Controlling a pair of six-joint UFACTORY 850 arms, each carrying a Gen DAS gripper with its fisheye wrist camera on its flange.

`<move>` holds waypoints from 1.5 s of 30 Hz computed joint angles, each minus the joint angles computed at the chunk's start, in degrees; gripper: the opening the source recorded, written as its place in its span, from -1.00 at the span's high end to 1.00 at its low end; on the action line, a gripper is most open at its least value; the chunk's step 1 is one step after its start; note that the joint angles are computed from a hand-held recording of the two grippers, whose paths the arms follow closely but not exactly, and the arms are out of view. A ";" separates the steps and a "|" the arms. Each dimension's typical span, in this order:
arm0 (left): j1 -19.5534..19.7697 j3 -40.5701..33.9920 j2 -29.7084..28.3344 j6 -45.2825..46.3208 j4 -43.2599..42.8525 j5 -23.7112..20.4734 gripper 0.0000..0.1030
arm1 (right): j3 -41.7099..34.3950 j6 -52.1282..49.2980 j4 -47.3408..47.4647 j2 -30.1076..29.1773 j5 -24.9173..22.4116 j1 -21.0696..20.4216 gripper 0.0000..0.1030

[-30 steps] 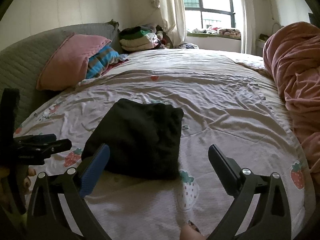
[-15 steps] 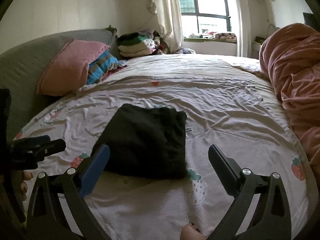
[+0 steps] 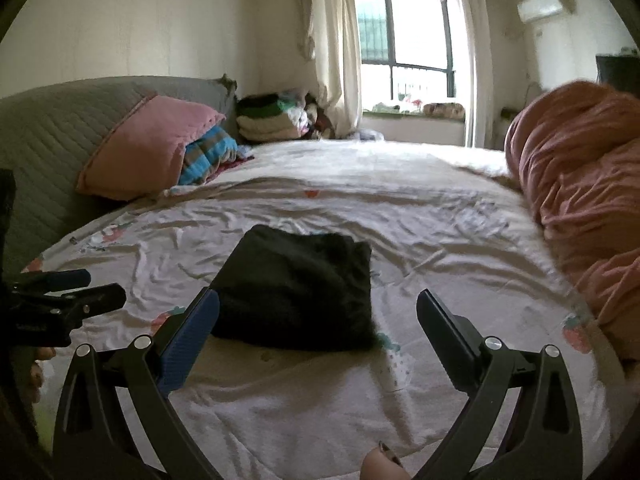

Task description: Fold small clothes

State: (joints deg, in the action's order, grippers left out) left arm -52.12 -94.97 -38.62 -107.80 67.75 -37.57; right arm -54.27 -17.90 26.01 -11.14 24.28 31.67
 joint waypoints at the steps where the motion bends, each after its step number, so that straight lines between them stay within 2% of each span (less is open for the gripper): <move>1: -0.11 0.50 0.23 -0.37 0.13 0.33 -0.82 | 0.52 -0.57 0.58 0.27 0.90 0.26 -0.91; 6: -0.97 2.80 1.05 -2.77 2.30 -0.06 -0.82 | 3.28 0.67 -0.18 1.88 4.39 0.96 -0.91; 13: -2.04 5.64 1.86 -4.23 3.82 -1.01 -0.82 | 5.17 -0.98 1.43 2.46 4.95 1.83 -0.91; 20: -2.09 7.52 2.01 -6.37 4.81 0.34 -0.82 | 6.08 -6.70 8.91 1.38 1.95 3.18 -0.91; 24: -1.83 8.88 2.25 -8.11 4.66 1.75 -0.82 | 5.39 -8.11 13.11 -0.37 -1.59 3.32 -0.91; 29: -1.83 9.59 2.48 -9.29 4.02 1.54 -0.82 | 3.28 -16.94 25.20 -3.32 -4.87 3.85 -0.91; 45: -2.05 8.91 1.91 -6.93 1.13 0.59 -0.82 | 4.53 -15.88 23.54 -2.44 -3.98 3.77 -0.91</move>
